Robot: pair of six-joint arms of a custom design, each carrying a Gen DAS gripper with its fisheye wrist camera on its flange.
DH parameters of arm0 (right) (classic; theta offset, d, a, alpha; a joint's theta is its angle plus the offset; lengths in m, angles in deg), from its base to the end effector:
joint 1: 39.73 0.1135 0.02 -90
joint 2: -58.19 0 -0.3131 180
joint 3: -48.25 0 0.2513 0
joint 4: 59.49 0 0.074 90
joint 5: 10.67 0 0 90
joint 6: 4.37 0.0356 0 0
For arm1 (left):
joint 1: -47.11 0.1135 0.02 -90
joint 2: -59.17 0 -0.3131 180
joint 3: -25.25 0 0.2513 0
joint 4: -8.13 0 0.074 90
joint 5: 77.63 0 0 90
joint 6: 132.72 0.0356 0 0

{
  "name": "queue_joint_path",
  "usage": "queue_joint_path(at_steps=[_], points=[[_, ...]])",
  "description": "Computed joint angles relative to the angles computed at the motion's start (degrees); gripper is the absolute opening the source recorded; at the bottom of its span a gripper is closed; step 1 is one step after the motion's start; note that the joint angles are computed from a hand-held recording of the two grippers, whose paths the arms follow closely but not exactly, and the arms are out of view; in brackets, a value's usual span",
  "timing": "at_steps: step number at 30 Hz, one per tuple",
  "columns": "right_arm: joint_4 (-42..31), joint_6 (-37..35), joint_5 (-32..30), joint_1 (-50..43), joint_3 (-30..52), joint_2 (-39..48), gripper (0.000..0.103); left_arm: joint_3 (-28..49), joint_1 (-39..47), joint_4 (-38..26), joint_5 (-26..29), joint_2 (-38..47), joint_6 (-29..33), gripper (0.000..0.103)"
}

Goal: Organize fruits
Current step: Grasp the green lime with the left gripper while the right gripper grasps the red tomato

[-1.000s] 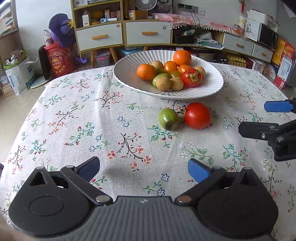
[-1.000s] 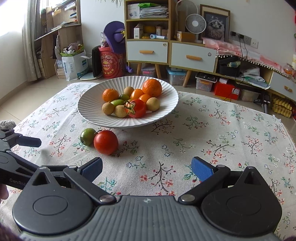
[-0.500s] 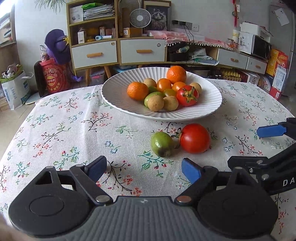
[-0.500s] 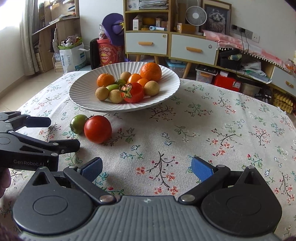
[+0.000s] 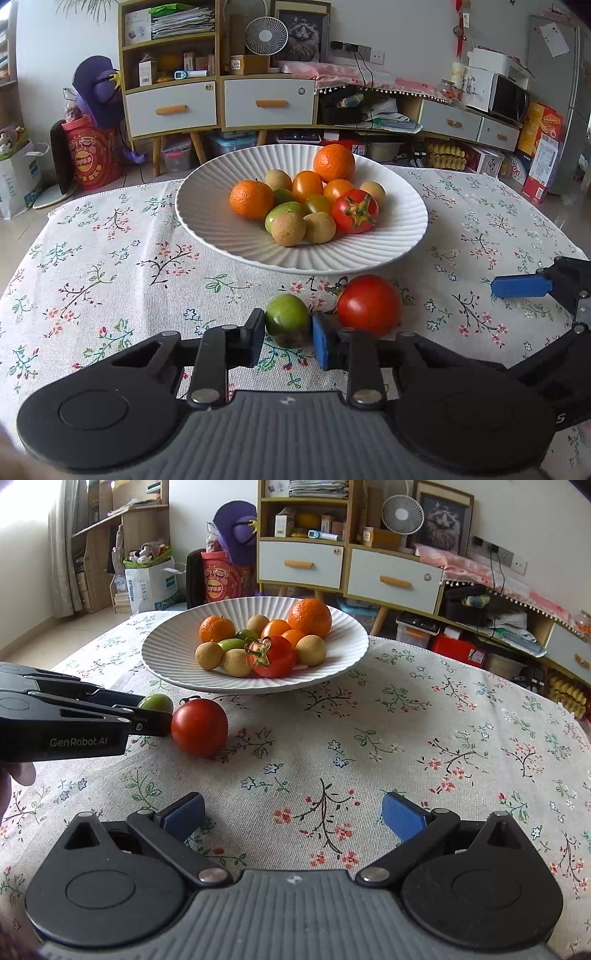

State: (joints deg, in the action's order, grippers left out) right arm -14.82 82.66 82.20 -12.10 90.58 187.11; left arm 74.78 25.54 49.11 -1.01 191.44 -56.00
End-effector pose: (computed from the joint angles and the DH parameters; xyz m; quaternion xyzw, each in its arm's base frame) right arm 0.2783 0.1437 0.0331 -0.2311 0.8833 0.0646 0.4027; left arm 0.3224 -0.1186 0.0236 0.0180 0.9075 -0.0201 0.4191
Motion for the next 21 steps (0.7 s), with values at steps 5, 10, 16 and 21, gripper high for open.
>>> queue_joint_path(at_steps=[5, 10, 16, 21], points=[[-3.70, 0.41, 0.42, 0.81, 2.28, -0.82, 0.102, -2.28, 1.48, -0.48, 0.08, -1.69, -0.33, 0.022], [-6.63, 1.41, 1.33, 2.25, 4.60, -0.87, 0.102, -5.59, 3.54, 2.14, 1.43, -2.37, -0.52, 0.022], [-8.12, 1.71, 1.71, 3.88, 7.14, -0.05, 0.101, -8.06, 5.97, 4.44, 3.37, -2.31, -0.11, 0.022], [-8.20, 1.86, 1.85, 4.74, 9.01, 1.32, 0.092, -8.71, 6.79, 5.24, 4.13, -1.78, 0.26, 0.023]])
